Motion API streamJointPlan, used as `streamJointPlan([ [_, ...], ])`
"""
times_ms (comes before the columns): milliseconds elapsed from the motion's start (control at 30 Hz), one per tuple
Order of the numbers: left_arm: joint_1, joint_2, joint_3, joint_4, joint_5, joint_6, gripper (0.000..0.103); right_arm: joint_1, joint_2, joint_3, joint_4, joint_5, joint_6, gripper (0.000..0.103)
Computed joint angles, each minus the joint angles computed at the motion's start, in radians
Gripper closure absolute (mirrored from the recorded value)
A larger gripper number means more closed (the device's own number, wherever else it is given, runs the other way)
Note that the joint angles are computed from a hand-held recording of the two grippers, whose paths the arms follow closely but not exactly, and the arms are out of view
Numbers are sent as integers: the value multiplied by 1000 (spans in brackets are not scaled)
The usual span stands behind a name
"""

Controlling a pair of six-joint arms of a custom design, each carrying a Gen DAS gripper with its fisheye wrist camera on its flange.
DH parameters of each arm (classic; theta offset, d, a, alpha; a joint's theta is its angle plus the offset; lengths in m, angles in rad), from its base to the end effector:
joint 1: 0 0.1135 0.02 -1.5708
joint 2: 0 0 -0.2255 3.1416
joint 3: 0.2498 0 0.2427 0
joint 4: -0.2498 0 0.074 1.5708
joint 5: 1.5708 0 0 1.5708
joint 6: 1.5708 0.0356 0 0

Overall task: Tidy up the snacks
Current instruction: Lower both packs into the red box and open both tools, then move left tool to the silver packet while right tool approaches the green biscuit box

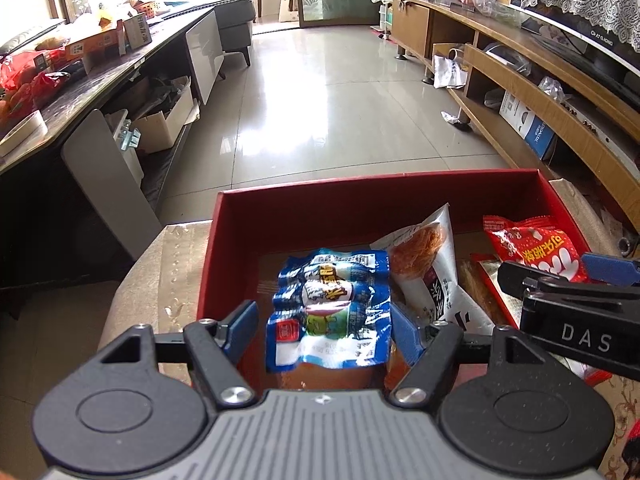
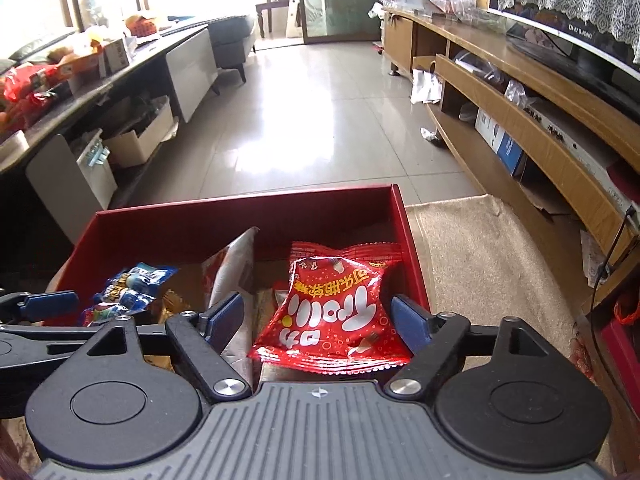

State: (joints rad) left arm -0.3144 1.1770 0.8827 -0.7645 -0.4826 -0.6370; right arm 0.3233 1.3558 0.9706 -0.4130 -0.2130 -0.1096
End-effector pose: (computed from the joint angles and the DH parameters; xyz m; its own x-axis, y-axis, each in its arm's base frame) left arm 0.2216 -0.0547 0.2189 -0.7008 -0.3261 -0.6345 -0.4467 0.8940 0.0338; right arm 0.2710 0.0987 0.2231 -0.6257 -0.3224 -0.7104 -0.5220 0.8497 0.0741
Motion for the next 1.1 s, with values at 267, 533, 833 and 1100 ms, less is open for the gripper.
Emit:
streamJointPlan([
  [267,-27,-106,-24,-71,4,-22,36,-4,-36,7,-41,4,-3,17],
  [533,-115,-318,-88,-253,7,-131,36,-2,-180,-18,-133,23,-34,17],
  [833,-306,-385,-107,-391,-42,-295,36,-30,-303,-68,-249,4,-71,17],
  [1100,-466,-379,-117,-473,-78,-435,36,-43,-437,-133,-343,2,-103,17],
])
